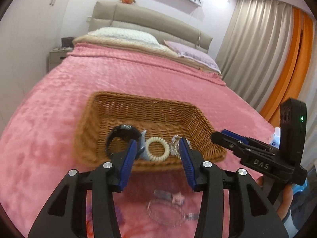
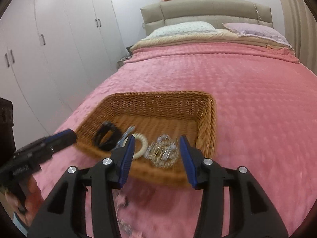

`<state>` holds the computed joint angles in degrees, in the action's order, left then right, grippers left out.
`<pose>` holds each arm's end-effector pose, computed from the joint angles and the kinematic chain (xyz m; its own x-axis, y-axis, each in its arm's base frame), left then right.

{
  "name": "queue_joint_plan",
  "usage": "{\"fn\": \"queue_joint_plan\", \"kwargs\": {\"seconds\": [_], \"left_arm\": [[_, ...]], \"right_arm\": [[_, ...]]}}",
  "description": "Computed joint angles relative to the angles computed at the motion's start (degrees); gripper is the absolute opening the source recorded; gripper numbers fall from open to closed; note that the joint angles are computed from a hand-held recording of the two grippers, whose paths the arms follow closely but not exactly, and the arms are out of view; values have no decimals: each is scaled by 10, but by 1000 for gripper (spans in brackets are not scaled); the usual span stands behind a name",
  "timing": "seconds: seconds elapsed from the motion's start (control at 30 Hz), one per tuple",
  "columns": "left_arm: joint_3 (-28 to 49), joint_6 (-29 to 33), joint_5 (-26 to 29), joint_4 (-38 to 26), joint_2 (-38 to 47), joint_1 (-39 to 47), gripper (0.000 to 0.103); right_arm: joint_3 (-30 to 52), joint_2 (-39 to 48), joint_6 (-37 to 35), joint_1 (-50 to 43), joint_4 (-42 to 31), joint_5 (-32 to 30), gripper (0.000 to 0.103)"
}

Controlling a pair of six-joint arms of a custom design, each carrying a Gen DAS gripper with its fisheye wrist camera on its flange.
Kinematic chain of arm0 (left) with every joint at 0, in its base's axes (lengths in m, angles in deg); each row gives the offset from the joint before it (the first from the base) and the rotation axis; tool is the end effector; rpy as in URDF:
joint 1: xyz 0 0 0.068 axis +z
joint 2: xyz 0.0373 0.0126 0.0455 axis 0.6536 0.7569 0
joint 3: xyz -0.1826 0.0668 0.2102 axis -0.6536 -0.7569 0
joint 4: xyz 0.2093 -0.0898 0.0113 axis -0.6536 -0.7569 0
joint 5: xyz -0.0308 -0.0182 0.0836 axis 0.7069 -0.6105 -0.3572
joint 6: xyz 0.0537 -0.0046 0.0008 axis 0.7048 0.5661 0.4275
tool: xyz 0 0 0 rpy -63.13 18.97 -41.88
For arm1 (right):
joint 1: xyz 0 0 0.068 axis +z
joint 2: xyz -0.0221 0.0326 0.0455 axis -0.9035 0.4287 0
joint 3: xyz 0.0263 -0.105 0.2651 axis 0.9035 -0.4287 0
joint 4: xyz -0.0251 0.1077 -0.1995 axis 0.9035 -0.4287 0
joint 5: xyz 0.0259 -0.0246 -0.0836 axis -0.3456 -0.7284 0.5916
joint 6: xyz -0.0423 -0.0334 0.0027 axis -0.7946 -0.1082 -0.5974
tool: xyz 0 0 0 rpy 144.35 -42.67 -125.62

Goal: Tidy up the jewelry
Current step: 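Grasp the purple coil hair tie with the left tool while the right tool grasps the pink star keychain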

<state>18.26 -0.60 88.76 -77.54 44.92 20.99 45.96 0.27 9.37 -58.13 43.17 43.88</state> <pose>0.3009 -0.1250 0.2425 -0.5721 0.1595 -0.8046 0.6148 0.7327 -0.2919 0.2265 0.0247 0.2349 -0.5988 0.2681 -0.7547 0.1174 0.9615 0.2485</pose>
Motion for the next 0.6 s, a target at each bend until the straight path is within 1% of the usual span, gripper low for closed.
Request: {"fn": "queue_joint_plan", "kwargs": {"seconds": [0.07, 0.1, 0.13, 0.17, 0.2, 0.27, 0.33, 0.4, 0.47, 0.53, 0.6], "left_arm": [[-31, 11, 38, -12, -36, 34, 44], [-47, 17, 82, -20, -51, 64, 44], [-55, 20, 107, -25, -58, 83, 44], [-69, 23, 130, -29, -70, 110, 44], [-80, 29, 138, -32, -77, 129, 44], [-93, 44, 123, -44, -86, 143, 44], [-107, 56, 77, -45, -86, 140, 44], [-114, 60, 60, -42, -70, 140, 44], [-124, 59, 47, -22, -45, 135, 44], [-116, 52, 23, -11, -11, 123, 44], [-93, 49, 15, -27, 19, 123, 44]], "right_arm": [[-18, -42, 9, 26, -27, 20, 43], [-23, -58, 16, 39, -44, 30, 43], [-33, -77, 29, 59, -62, 43, 44], [-40, -90, 38, 73, -71, 51, 44], [-52, -101, 49, 94, -76, 65, 44], [-72, -107, 71, 138, -79, 98, 44], [-91, -100, 91, 180, -74, 132, 44], [-114, -84, 108, 216, -58, 155, 44], [-139, -74, 118, 225, -37, 149, 44], [-155, -67, 119, 225, -22, 139, 44], [-164, -75, 109, 220, -14, 122, 44]]}}
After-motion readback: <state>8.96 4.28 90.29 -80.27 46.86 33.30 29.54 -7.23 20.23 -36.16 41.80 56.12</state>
